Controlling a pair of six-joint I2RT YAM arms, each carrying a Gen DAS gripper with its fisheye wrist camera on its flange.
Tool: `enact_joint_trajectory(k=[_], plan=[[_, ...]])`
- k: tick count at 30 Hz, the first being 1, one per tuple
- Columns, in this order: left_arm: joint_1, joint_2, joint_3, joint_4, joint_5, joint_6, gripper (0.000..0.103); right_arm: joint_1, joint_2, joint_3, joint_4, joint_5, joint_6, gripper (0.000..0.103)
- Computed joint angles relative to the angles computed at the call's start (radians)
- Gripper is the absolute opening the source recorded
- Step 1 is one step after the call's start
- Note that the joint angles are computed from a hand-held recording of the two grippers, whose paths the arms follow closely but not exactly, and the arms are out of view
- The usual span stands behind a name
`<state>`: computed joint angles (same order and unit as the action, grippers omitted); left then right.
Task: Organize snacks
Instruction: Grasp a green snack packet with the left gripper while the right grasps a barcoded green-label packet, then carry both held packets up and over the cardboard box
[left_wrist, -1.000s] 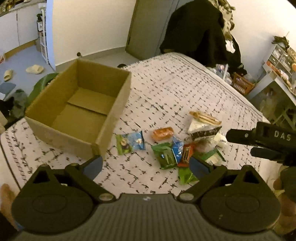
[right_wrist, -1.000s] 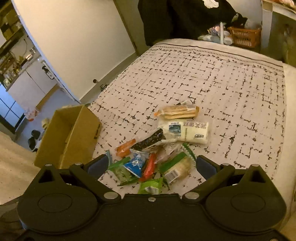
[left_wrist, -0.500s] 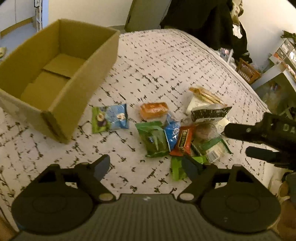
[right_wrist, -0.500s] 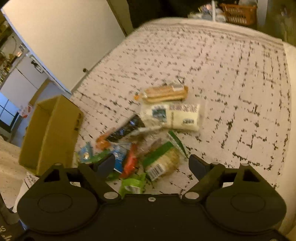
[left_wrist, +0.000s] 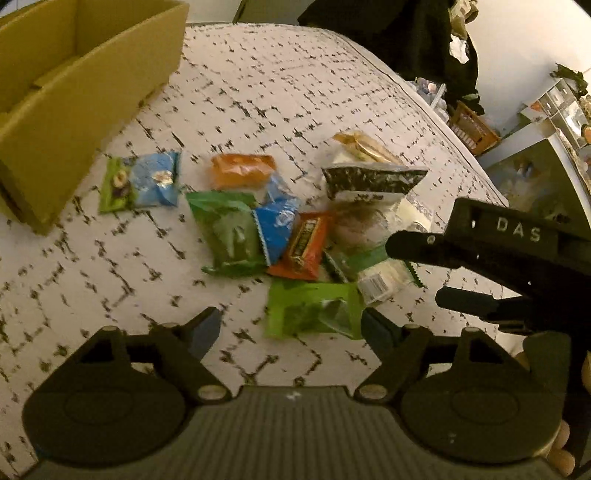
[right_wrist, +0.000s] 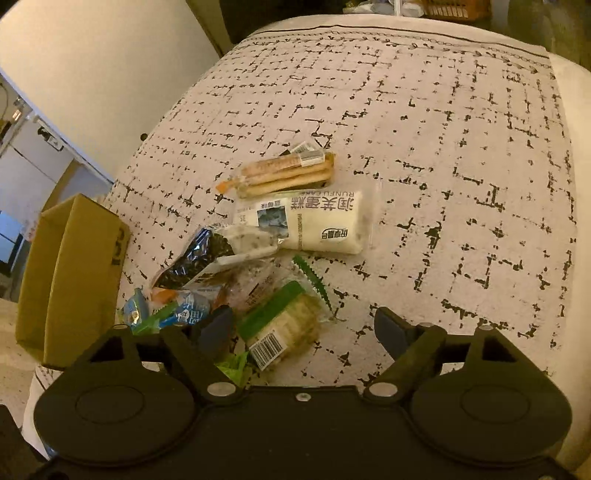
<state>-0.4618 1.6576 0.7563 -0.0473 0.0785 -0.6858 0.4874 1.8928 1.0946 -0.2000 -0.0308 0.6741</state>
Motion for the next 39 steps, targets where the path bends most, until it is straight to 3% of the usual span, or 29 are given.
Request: enact_joint_trajectory(k=[7, 8, 9, 11, 12, 13, 21, 26, 29, 30, 32, 33, 34, 39], plan=[[-0.019, 0.027, 0.005, 0.055, -0.026, -0.053, 0.080, 0.019, 0.027, 0.022, 0.009, -0.008, -0.063, 0.081], [-0.019, 0.025, 0.000, 0.066, -0.028, -0.065, 0.074, 0.024, 0.035, 0.031, 0.005, -0.008, -0.080, 0.081], [-0.016, 0.021, -0.007, 0.076, -0.023, -0.081, 0.058, 0.027, 0.044, 0.039, -0.001, -0.010, -0.096, 0.081], [-0.014, 0.030, 0.008, 0.058, -0.003, -0.085, 0.049, 0.038, 0.064, 0.062, -0.021, 0.002, -0.123, 0.081], [-0.018, 0.030, 0.015, 0.045, -0.012, -0.076, 0.039, 0.045, 0.072, 0.071, -0.030, 0.012, -0.138, 0.081], [-0.014, 0.032, 0.024, 0.027, -0.009, -0.069, 0.037, 0.050, 0.077, 0.078, -0.036, 0.021, -0.151, 0.081], [0.018, -0.036, -0.016, -0.041, -0.042, -0.018, 0.036, 0.120, 0.130, 0.139, -0.095, 0.160, -0.284, 0.085], [0.027, -0.089, -0.052, -0.069, -0.055, 0.005, 0.036, 0.156, 0.162, 0.126, -0.050, 0.270, -0.412, 0.093], [0.044, -0.112, -0.054, -0.100, -0.061, 0.014, 0.036, 0.138, 0.167, 0.122, -0.024, 0.259, -0.444, 0.094], [0.050, -0.120, -0.057, -0.106, -0.062, 0.018, 0.036, 0.135, 0.167, 0.122, -0.021, 0.257, -0.445, 0.093], [0.061, -0.140, -0.064, -0.114, -0.062, 0.028, 0.036, 0.137, 0.152, 0.099, 0.006, 0.245, -0.467, 0.077], [0.066, -0.150, -0.067, -0.119, -0.065, 0.033, 0.036, 0.137, 0.141, 0.088, 0.015, 0.222, -0.485, 0.062], [0.070, -0.159, -0.069, -0.126, -0.069, 0.036, 0.036, 0.140, 0.133, 0.087, 0.007, 0.217, -0.485, 0.057], [0.096, -0.214, -0.074, -0.159, -0.076, 0.055, 0.036, 0.117, 0.068, 0.046, -0.009, 0.122, -0.401, 0.051]])
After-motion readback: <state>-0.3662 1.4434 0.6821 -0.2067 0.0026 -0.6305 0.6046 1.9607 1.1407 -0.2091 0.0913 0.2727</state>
